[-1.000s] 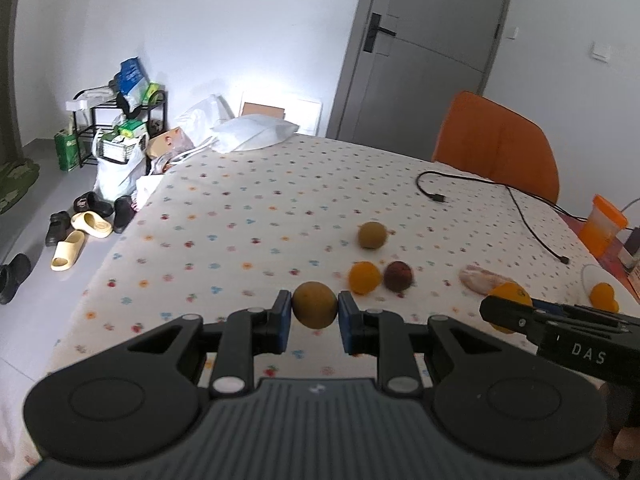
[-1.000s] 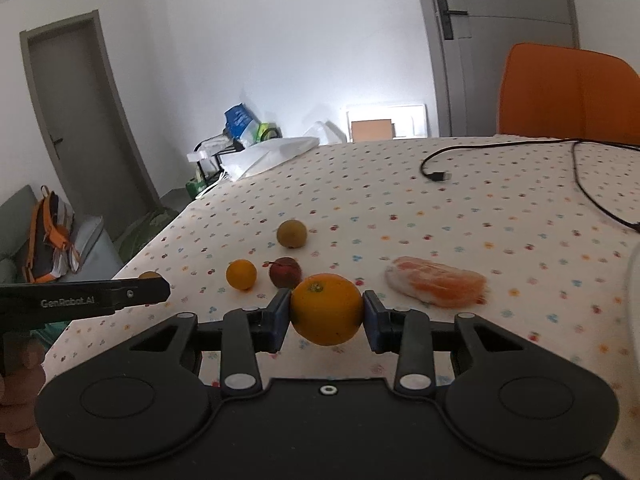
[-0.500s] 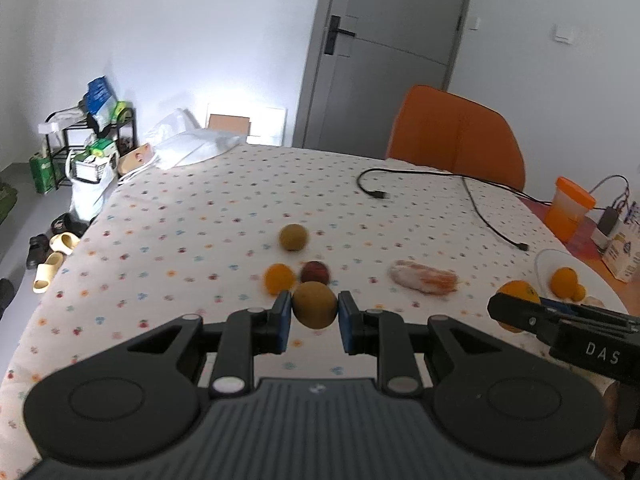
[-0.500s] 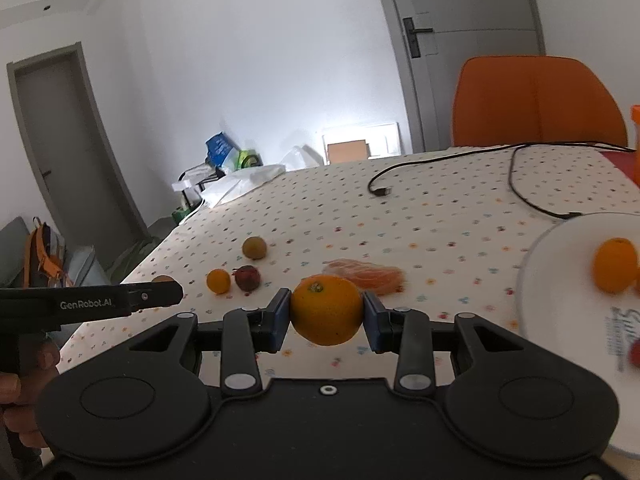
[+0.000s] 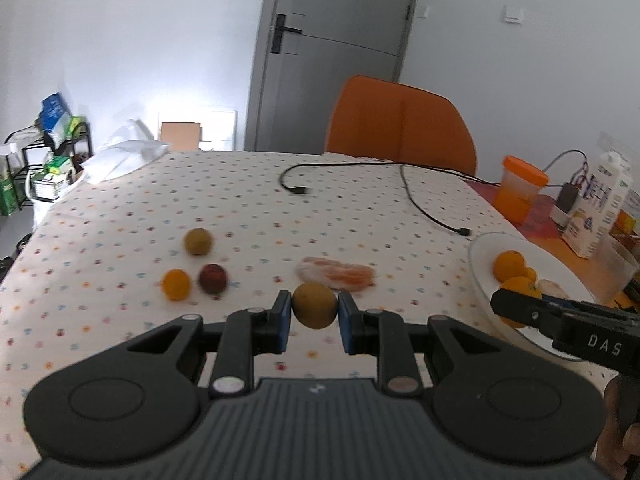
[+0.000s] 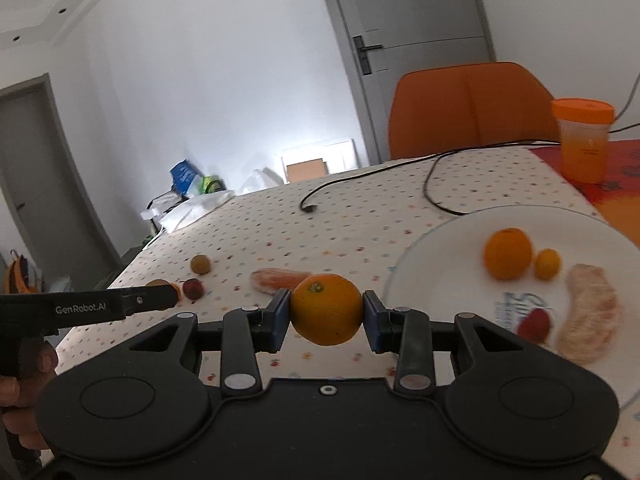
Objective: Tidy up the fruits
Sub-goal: 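Carry the brownish fruit with the left tool while the right tool carries the orange to the plate, then open the right tool releasing the orange onto the plate while the left tool releases the brownish fruit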
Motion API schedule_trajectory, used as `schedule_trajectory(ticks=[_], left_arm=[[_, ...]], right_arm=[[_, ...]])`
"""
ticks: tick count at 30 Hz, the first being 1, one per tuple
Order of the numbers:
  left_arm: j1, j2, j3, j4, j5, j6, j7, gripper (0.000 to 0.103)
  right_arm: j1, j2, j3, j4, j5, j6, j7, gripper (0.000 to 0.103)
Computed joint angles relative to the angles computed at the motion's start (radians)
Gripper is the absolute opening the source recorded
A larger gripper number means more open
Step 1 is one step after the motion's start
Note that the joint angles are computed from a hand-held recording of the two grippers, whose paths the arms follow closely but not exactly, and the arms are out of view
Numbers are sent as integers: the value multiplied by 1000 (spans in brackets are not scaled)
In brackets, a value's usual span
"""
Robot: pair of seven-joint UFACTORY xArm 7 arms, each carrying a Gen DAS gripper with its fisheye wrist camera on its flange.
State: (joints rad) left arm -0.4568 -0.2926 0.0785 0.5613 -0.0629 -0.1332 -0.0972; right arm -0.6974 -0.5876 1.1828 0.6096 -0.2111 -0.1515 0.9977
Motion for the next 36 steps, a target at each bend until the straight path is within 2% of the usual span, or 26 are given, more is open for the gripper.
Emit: schedule_trajectory(ticks=[8, 14, 21, 22, 24, 27, 32, 36], left_arm=[[-56, 29, -1, 23, 8, -1, 2, 23], [-86, 55, -6, 45, 6, 0, 13, 23], [-13, 61, -100, 51, 15, 5, -7, 23], [3, 62, -118, 53, 18, 6, -12, 23], [35, 65, -154, 59, 27, 8, -21, 23], [77, 69, -202, 69, 39, 8, -39, 23], [151, 79, -294, 91, 73, 6, -69, 23], [183, 91, -343, 112, 100, 9, -91, 23]], right_arm=[[101, -72, -112, -80, 13, 36, 20, 36], [152, -113, -164, -140, 11, 47, 56, 36], [184, -121, -204, -177, -2, 34, 68, 37], [190, -119, -211, -182, -2, 32, 67, 38], [185, -139, -204, -194, 7, 20, 78, 46], [197, -152, -216, -211, 15, 12, 77, 50], [236, -188, -243, -245, 28, 10, 80, 57], [257, -214, -264, -272, 35, 9, 81, 57]])
